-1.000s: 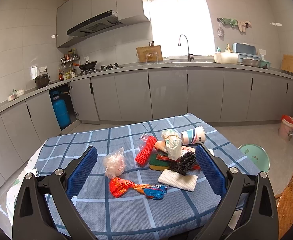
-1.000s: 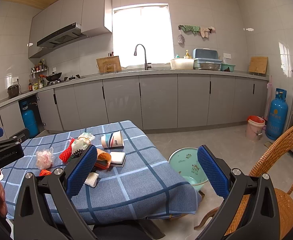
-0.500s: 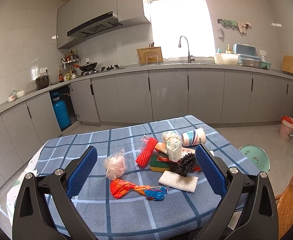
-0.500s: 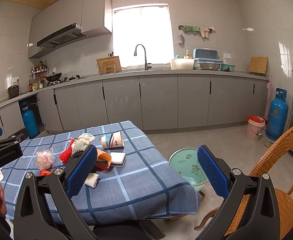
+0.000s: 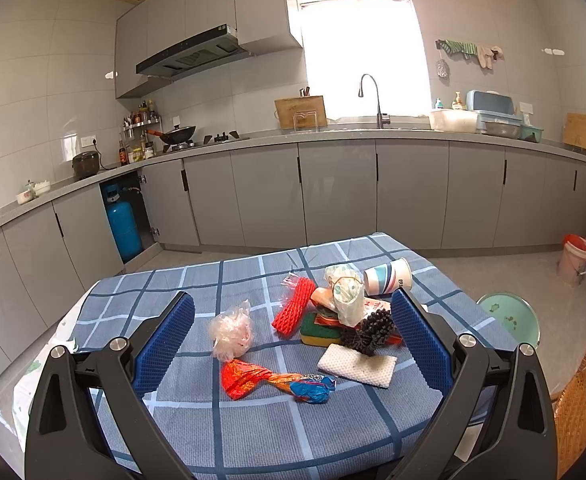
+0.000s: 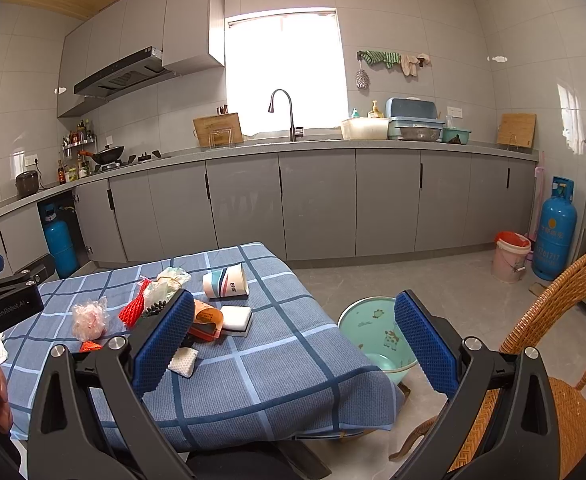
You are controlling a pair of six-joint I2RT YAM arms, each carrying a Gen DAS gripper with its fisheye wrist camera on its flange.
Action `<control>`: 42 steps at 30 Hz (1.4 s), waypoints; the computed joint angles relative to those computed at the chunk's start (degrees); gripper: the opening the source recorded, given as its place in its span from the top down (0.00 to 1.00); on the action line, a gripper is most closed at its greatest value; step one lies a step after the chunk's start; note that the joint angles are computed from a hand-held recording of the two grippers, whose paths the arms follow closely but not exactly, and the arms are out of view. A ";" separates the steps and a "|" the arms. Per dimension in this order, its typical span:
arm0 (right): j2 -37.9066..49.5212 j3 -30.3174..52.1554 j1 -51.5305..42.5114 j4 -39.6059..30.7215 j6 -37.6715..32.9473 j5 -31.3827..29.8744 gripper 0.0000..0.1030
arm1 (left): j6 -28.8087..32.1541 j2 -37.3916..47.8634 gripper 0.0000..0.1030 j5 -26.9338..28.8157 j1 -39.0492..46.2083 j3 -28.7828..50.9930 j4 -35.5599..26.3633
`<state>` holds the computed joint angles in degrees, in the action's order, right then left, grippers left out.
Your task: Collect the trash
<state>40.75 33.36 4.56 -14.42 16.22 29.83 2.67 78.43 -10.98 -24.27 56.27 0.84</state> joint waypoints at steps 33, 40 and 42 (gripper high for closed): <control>1.31 -0.42 -2.05 1.37 0.14 -2.63 0.04 | 0.24 0.32 0.06 -0.22 0.41 -0.02 -0.30; 10.00 0.27 -5.40 8.83 -2.10 -6.34 0.04 | 0.61 5.83 0.06 0.02 5.28 1.88 0.40; 14.32 0.77 -6.23 12.52 -2.89 -7.46 0.04 | -0.09 8.66 0.06 0.30 8.30 3.61 -0.27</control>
<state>55.07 34.13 -1.67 -1.89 13.33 22.37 2.59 87.09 -10.69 -15.97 59.87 0.58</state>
